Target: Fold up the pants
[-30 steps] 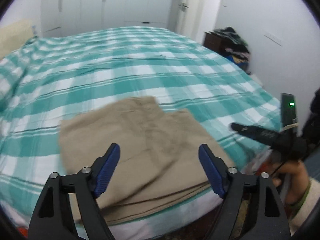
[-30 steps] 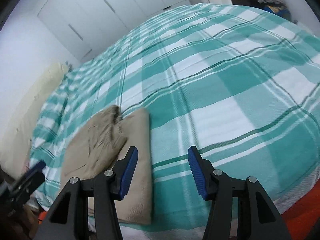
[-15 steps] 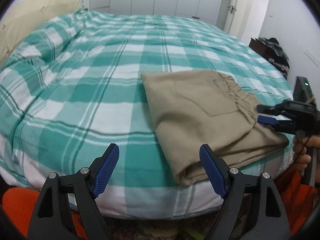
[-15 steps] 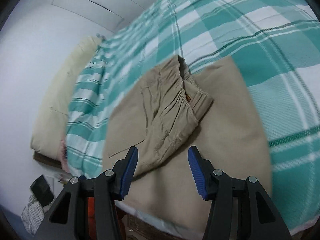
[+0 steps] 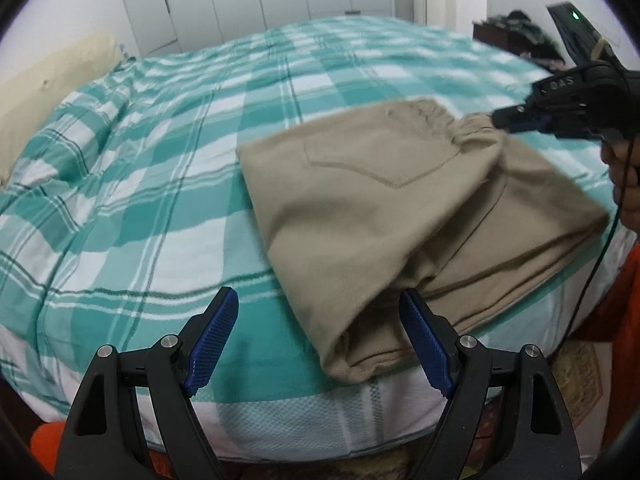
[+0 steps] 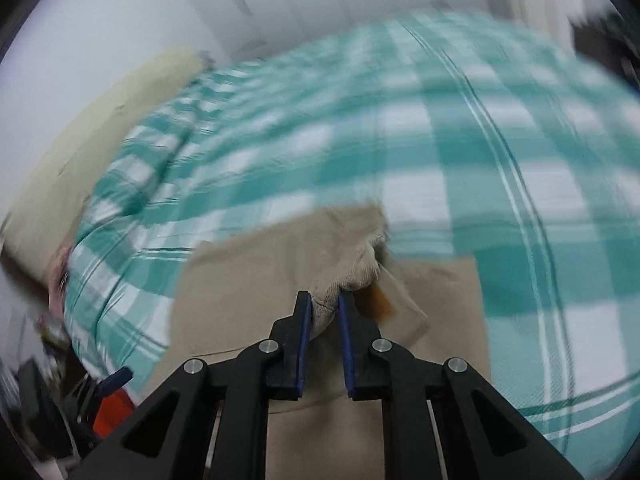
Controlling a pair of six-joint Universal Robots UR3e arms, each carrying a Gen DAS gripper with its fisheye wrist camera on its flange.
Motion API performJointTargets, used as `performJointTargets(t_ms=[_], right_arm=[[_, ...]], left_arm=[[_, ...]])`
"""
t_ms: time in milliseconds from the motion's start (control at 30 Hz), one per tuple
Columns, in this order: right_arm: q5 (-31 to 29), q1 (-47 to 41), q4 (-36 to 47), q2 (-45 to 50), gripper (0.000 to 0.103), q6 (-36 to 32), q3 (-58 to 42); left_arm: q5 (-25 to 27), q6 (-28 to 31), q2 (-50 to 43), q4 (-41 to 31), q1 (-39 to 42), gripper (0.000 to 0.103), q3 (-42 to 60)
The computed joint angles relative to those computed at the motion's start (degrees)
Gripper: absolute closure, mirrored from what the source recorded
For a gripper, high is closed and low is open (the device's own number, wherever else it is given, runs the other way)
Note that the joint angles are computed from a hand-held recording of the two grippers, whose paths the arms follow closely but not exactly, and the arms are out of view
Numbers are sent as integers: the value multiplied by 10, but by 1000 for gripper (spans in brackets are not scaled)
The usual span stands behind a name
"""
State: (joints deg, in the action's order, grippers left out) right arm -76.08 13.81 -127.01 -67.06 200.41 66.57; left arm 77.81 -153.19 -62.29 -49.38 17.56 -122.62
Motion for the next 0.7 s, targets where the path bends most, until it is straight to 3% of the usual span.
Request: performJointTargets(t_ms=[67, 200, 233, 300, 433, 567, 700], right_arm=[[46, -30, -17, -16, 86, 29, 60], [110, -80, -94, -85, 50, 65, 200], [132, -91, -109, -91, 48, 77, 222], [181, -115, -107, -85, 48, 86, 240], [204, -120, -122, -43, 48, 85, 215], [220, -113, -118, 20, 50, 81, 167], [216, -109, -134, 1, 76, 85, 172]], left_arm=[[-15, 9, 12, -22, 17, 19, -3], [-29, 15, 18, -42, 37, 19, -3], [-30, 13, 16, -45, 39, 19, -2], [-29, 10, 13, -48, 41, 19, 0], [-28, 15, 15, -59, 53, 19, -1], [-57, 38, 54, -117, 108, 19, 4], [-162, 105, 115, -258, 240, 19, 35]])
